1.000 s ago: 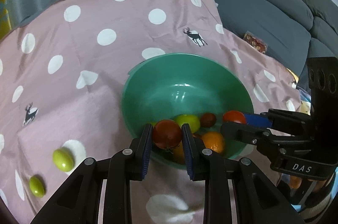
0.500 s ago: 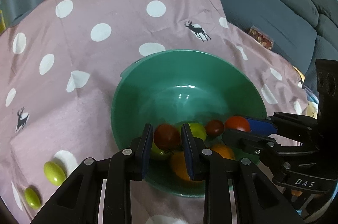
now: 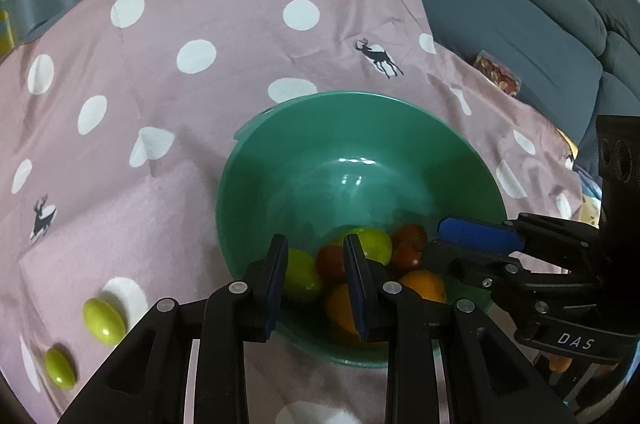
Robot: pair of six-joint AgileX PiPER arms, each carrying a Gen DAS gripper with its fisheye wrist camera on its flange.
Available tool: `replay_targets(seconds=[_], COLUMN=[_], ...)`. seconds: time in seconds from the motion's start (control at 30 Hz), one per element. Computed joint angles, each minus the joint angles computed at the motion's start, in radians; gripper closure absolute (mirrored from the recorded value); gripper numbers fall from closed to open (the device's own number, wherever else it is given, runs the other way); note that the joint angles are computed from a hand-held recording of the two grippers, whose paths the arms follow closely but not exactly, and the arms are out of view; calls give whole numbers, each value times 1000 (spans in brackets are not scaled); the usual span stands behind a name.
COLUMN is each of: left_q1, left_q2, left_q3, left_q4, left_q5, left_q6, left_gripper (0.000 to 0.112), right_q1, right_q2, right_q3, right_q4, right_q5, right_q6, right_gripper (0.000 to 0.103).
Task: Organize fruits
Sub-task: 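Open both grippers to drop the tomatoes into the bowl, then withdraw both tools from the bowl toward the two green jujubes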
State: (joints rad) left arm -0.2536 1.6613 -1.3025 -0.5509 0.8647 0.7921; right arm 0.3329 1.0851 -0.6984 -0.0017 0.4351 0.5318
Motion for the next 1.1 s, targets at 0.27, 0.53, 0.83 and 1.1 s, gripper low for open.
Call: replay_targets(seconds=[0.27, 0.53, 0.83, 1.1], left_q1=[70, 178, 369, 540], left_q2=[-85, -194, -287, -301], left_q3=[54, 135, 231, 278], left_q4=[-36, -16, -32, -54], left_q5=[7, 6, 43, 64], left_q6=[25, 29, 95, 160], left_gripper=[43, 22, 13, 13], right_q1=[87, 234, 419, 537], right_q2=[-45, -73, -37, 41], right_q3=[-17, -49, -113, -181], right_q4=[-178, -375, -476, -501], right_q5=[52, 142, 234, 289], right_q6=[231, 505, 653, 675], right_gripper=[53, 22, 20, 20])
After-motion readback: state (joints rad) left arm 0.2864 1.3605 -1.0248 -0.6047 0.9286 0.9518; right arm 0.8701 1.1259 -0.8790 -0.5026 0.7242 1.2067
